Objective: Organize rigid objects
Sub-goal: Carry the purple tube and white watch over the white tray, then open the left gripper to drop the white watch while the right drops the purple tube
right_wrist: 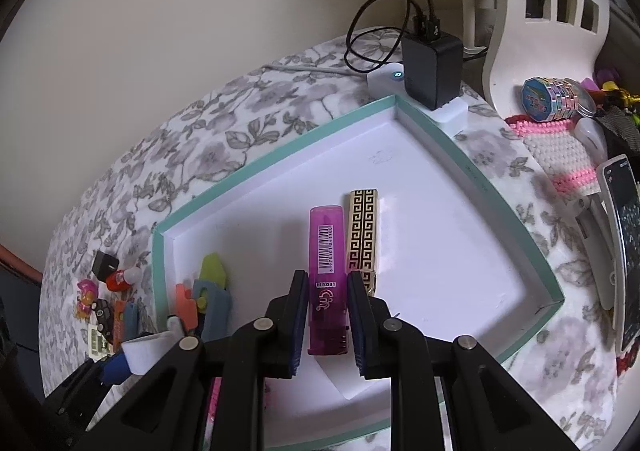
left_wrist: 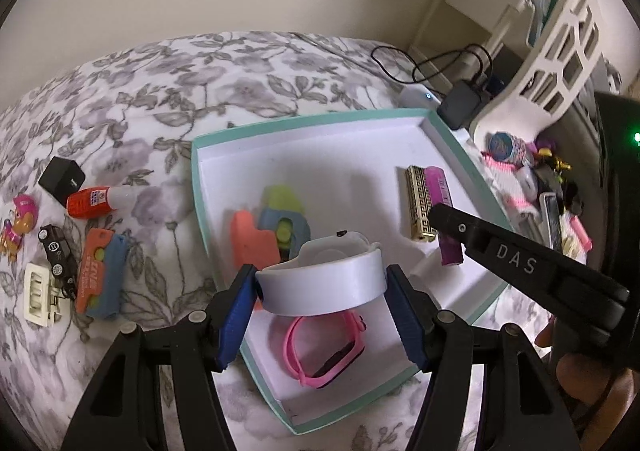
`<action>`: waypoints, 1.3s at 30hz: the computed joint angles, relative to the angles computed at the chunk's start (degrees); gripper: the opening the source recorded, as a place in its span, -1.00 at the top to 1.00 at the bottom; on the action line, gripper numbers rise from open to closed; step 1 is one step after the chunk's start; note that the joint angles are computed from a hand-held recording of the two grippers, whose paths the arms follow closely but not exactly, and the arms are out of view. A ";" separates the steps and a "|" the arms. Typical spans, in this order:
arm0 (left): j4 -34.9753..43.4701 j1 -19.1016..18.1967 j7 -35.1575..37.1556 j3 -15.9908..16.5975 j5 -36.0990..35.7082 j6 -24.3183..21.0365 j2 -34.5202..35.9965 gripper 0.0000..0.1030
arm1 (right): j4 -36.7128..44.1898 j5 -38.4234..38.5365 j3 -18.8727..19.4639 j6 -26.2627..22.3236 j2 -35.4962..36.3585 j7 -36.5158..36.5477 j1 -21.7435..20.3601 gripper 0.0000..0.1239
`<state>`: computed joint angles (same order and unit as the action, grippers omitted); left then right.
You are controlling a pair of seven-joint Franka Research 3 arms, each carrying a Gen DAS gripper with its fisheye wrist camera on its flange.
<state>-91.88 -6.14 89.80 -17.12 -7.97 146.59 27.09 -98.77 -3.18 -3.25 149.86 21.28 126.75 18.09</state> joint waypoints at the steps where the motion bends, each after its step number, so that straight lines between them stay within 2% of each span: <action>1: 0.04 -0.18 -0.23 0.13 0.26 0.00 0.07 -0.29 | 0.03 -0.21 -0.04 -0.23 0.03 -0.09 0.09 0.66; 12: 0.66 0.91 -1.08 -0.30 -2.03 -1.47 0.79 -0.30 | 0.48 0.28 0.25 -1.71 0.63 -0.97 -0.20 0.66; 28: 2.21 -0.58 -0.96 0.55 1.38 -4.32 2.08 -0.30 | 3.28 1.60 1.15 -5.71 2.61 -6.63 -0.08 0.66; 31: 2.30 -0.83 -1.18 0.81 1.91 -4.43 2.11 -0.34 | 3.52 1.48 1.08 -6.03 2.80 -7.07 0.07 0.66; 34: 2.50 -1.26 -1.62 1.20 2.93 -4.63 2.19 -0.49 | 3.58 1.15 0.84 -6.18 2.88 -6.97 0.32 0.65; 39: 2.76 -1.77 -2.76 1.82 4.58 -4.79 2.21 -0.51 | 3.45 0.90 0.65 -5.79 2.86 -6.86 0.36 0.64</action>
